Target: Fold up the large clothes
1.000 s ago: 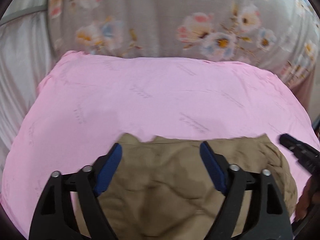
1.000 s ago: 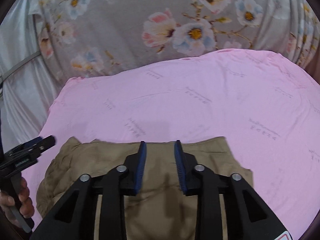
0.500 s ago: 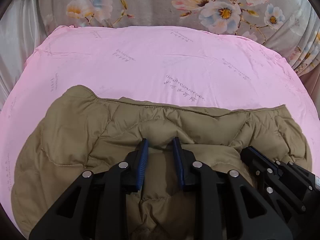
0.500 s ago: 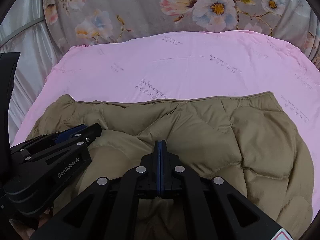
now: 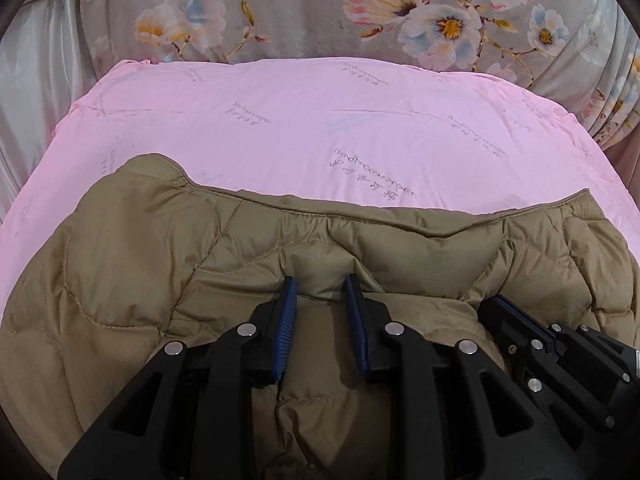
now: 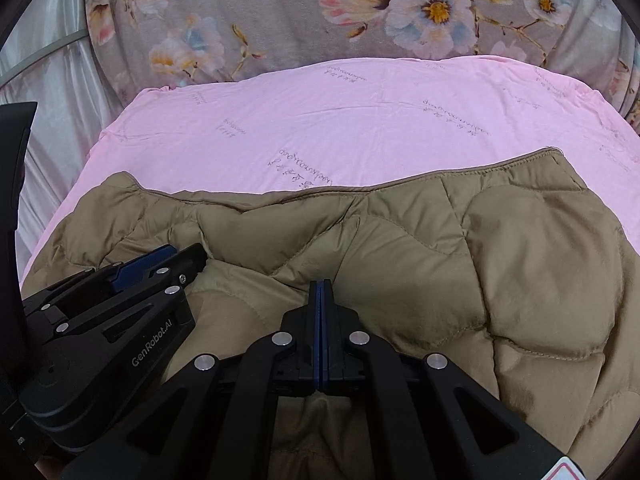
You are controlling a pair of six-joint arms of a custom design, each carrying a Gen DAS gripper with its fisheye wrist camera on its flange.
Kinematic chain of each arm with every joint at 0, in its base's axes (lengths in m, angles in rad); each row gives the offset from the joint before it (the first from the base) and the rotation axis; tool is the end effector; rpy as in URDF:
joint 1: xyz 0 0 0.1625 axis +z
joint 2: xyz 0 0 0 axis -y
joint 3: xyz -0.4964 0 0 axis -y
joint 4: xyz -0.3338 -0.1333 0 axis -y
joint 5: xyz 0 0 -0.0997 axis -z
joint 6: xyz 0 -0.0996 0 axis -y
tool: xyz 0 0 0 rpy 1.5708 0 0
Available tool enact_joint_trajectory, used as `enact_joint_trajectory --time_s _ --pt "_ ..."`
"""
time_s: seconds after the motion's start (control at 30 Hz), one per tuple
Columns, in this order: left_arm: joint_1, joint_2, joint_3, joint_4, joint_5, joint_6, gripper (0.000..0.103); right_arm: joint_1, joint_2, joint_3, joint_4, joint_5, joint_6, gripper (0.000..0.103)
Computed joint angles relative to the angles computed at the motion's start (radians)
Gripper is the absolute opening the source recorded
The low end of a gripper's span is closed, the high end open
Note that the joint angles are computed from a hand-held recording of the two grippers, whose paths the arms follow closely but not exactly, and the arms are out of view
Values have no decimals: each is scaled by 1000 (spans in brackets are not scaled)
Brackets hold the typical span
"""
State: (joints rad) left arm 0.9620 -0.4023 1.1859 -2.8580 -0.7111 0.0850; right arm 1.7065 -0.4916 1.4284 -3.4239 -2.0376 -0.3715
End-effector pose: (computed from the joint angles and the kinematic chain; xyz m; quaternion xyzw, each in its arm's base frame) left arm -0.2931 -0.7854 0.1124 0.2017 0.8632 -0.3233 0.3312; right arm 0.1914 -0.7476 0.1528 0.1199 -0.8703 0.4029 0.2566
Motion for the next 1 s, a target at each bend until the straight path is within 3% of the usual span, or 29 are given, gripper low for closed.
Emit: enact_joint_trajectory --time_s 0.37,0.6,0.73,0.8,0.83,0.9,1.0 --pt "0 5 -1 -15 11 19 24 0 4 -6 0 2 4 0" --pt "1 7 -5 -15 12 19 24 -12 -4 -4 15 40 26 0" --pt "11 -13 6 -12 -47 -14 25 -16 -11 -1 20 56 34 0" --pt "18 -36 16 10 -92 -49 25 -6 -13 7 1 27 28 0" --pt "18 -57 33 29 -111 -76 25 3 -18 21 -12 9 32 0" --pt "11 -100 89 17 -132 -104 25 14 -49 88 -57 52 44 6" --pt "-14 -176 215 -43 -111 -97 25 50 -62 140 -103 55 4 7"
